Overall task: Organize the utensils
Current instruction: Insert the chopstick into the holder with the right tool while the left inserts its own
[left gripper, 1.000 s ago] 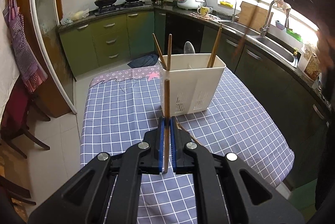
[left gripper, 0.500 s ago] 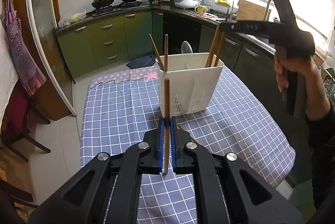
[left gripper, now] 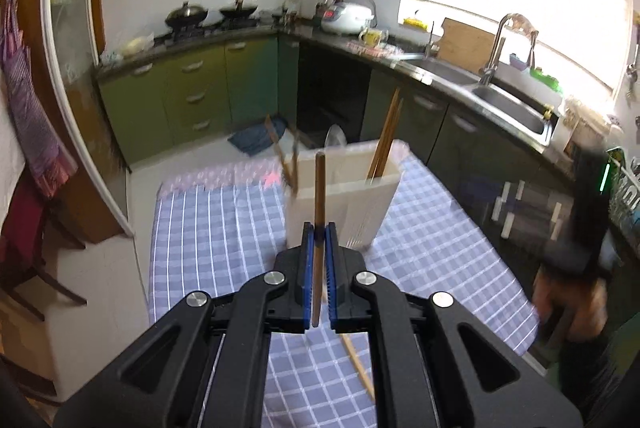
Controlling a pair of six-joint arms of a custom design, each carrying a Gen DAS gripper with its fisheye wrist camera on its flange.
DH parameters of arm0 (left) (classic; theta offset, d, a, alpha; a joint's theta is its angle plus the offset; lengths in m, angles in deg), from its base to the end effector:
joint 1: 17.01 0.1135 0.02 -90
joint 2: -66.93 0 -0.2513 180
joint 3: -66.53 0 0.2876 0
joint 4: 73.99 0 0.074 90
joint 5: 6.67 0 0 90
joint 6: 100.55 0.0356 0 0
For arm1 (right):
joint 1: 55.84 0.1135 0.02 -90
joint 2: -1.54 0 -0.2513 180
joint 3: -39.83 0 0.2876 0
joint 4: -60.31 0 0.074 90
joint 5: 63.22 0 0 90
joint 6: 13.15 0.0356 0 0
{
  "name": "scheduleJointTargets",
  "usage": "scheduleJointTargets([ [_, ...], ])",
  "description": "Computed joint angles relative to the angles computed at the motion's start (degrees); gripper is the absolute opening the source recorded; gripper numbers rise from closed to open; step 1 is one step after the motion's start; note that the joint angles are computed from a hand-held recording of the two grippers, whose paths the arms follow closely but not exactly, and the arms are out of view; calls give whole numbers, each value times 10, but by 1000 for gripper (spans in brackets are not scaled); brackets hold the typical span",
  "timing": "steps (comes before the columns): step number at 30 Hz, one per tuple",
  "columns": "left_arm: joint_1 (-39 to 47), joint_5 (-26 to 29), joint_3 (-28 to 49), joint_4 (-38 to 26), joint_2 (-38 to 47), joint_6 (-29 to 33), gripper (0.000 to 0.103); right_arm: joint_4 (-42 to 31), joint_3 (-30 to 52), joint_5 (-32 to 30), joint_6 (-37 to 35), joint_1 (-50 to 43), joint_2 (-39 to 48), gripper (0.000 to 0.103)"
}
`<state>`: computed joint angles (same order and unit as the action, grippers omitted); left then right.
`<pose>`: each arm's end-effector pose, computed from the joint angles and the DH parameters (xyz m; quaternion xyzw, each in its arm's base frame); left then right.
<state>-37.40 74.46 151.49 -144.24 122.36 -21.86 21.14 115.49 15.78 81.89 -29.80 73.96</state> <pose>0.1991 -0.0682 0.3910 0.0396 0.9059 -0.0459 0.4191 0.2840 0.1463 0.3054 -0.2044 0.8638 0.2035 0.4130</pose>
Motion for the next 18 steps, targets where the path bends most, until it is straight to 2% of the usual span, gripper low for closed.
scheduleJointTargets([
  [4,-13,-16,96,5,59,7,6,14,-86,-13,5,-12,-41,20],
  [10,-6,-24,226,23,150,6,6,28,-149,-46,10,-46,-71,20],
  [14,1,-46,261,44,193,10,6,29,-163,-56,3,-62,-81,20],
  [18,8,-59,259,61,226,4,6,25,-164,-50,-4,-63,-82,20],
])
